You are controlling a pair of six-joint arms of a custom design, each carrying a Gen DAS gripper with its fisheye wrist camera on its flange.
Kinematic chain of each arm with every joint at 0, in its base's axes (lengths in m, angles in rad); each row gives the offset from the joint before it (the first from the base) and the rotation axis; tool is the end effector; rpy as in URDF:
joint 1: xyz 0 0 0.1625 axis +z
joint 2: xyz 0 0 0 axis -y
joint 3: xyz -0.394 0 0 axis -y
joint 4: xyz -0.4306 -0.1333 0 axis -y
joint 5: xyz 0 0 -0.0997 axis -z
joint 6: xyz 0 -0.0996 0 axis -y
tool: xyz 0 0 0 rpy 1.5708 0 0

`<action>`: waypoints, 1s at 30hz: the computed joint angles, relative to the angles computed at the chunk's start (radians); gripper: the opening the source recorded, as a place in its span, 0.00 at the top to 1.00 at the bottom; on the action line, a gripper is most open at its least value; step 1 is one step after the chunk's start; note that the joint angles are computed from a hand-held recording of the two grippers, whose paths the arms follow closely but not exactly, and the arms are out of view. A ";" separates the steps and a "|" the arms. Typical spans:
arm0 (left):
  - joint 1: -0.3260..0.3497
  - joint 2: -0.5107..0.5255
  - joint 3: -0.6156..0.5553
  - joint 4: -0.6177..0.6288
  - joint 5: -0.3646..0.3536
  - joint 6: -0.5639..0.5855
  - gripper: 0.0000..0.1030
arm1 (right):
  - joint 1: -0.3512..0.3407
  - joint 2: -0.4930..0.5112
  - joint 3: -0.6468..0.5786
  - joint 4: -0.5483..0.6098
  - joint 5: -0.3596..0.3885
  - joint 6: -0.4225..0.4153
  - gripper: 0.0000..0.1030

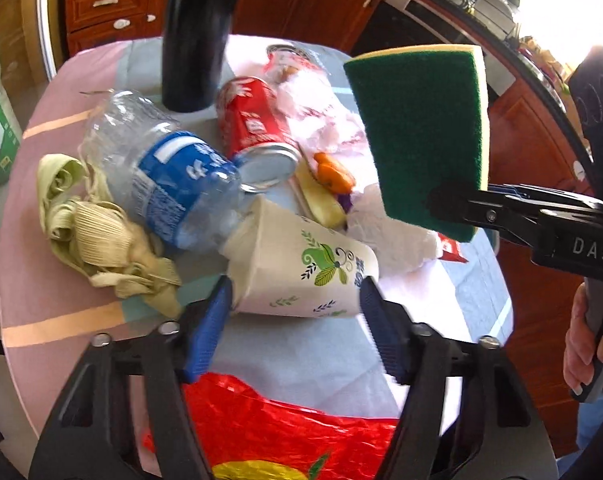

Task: Collect trash
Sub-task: 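Grasp the yellow-green sponge with the right tool while the left tool grasps the paper cup, then carry the sponge and cup over the bin and open both tools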

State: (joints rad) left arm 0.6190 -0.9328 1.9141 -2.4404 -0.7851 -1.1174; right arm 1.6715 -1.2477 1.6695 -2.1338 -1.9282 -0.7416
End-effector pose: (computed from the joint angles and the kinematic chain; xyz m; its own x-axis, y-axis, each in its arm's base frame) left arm -0.3422 -0.4939 0.0400 -0.8791 -0.2461 -0.4081 0.0435 0.8113 -0.5831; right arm 0.1613 -0.6167 0.2815 -0.6237 -0.6987 0.3505 -0.7063 0.6958 0.1302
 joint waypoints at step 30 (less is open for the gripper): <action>-0.091 0.189 -0.289 0.106 0.059 0.000 0.96 | -0.171 -0.085 -0.162 0.161 0.267 0.041 0.62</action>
